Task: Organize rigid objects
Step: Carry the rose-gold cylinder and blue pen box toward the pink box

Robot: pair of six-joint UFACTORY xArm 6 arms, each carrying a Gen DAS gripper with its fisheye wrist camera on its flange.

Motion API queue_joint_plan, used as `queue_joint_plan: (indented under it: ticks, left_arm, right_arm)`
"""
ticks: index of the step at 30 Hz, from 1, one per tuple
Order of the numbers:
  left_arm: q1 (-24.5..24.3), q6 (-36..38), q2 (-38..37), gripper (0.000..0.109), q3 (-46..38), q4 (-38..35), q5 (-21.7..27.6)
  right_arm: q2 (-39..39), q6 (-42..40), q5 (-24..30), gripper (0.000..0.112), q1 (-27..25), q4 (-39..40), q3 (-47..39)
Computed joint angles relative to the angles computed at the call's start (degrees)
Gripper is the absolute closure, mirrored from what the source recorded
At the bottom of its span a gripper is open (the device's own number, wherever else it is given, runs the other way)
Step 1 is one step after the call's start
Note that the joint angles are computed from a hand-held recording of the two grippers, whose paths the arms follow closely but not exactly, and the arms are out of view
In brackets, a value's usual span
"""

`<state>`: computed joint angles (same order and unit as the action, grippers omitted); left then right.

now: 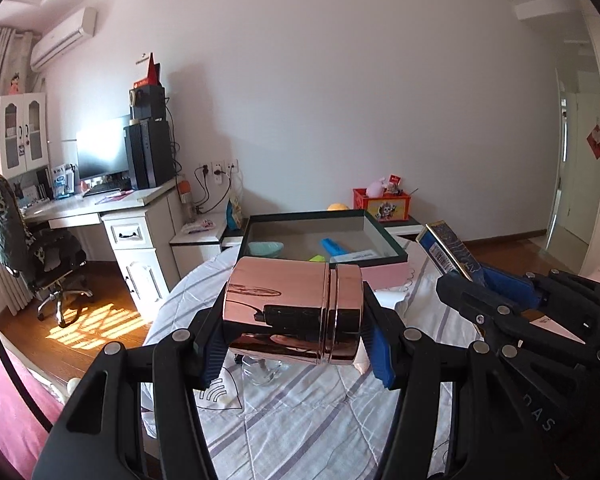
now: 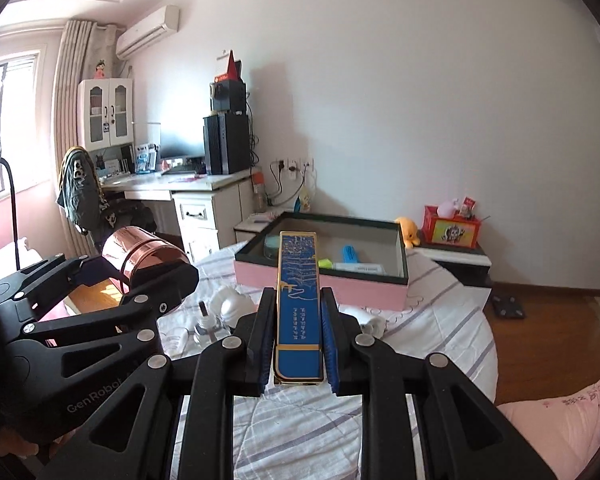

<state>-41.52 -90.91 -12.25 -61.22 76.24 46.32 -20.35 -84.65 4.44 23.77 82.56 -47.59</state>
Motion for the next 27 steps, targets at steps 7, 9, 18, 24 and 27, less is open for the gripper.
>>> queue_joint_plan:
  ticks: [7,9,18,24,27]
  left_arm:
    - [-1.98,-1.3,-2.38,0.05,0.97,2.16,2.75]
    - [-2.11,-1.41,-2.87,0.05,1.14,2.6,3.12]
    - [-0.96,-1.89,-1.28,0.05,-0.58,4.3,3.15]
    - [3.38,1.88,3.96,0.05,-5.66,3.29,-0.61]
    - [7.11,5.55,8.7,0.05,-10.26,1.71,-4.59]
  right_arm:
    - [-3.39,0.34,-2.53,0.091,2.18,-0.71,1.27]
    - [-3.6,0.33,-2.9,0.091,2.51,-0.72,1.18]
    - [-1.39,-2.9,-3.15,0.091,2.68,1.89,-1.88]
    - [5.85,-1.51,-2.01,0.091,1.16,0.11,-8.06]
    - [12.29,4.72,0.43,0.091,-0.83,-6.33,-13.46]
